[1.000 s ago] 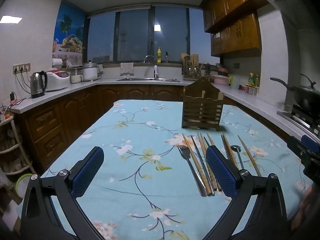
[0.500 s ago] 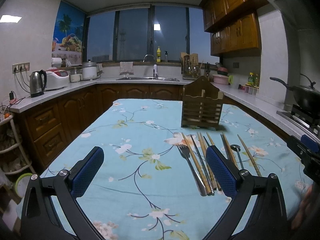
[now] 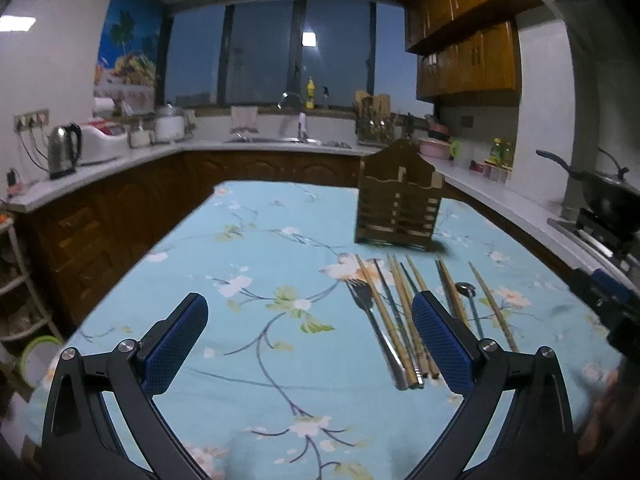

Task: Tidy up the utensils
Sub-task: 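Grasp the silver fork with the left tool while the right tool grasps the silver spoon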

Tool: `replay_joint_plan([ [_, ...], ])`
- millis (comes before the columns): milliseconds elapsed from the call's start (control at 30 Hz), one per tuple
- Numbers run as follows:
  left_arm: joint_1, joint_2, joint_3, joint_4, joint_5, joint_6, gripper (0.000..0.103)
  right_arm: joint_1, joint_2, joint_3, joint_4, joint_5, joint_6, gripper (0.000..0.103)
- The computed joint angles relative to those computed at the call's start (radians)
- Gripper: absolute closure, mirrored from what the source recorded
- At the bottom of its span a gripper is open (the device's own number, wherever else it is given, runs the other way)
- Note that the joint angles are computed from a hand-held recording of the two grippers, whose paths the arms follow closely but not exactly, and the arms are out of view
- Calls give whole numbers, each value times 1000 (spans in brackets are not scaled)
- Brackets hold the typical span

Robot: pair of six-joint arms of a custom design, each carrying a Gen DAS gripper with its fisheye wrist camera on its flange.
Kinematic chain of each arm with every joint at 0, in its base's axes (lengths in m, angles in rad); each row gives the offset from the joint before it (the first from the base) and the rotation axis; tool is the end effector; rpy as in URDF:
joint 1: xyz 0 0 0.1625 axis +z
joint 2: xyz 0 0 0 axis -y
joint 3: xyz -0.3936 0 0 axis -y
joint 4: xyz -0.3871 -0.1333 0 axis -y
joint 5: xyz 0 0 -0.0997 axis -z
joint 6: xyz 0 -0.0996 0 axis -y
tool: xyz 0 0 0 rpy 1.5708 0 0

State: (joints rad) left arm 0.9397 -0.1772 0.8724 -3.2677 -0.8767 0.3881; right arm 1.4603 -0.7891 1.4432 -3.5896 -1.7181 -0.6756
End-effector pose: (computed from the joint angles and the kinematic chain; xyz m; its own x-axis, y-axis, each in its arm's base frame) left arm -0.3147 -0.7645 0.0267 -0.7484 0.1817 -0.6379 0.6495 0.3957 -0.6493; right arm 0.0406 -0.7101 0.2837 -0.7689 0.0693 0.6356 -0.5873 0.3162 -0.7450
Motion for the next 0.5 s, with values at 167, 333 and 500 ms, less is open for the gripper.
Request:
replay_joint_plan([
  [167, 15, 14, -83, 177, -31, -74, 0, 12, -11, -47, 172, -64, 28, 6],
  [333, 44, 53, -246, 471, -107, -210, 0, 0, -1, -107, 294, -31, 89, 7],
  [500, 71, 159, -519, 764, -175, -315, 11, -13, 16, -199, 469, -40, 179, 9],
])
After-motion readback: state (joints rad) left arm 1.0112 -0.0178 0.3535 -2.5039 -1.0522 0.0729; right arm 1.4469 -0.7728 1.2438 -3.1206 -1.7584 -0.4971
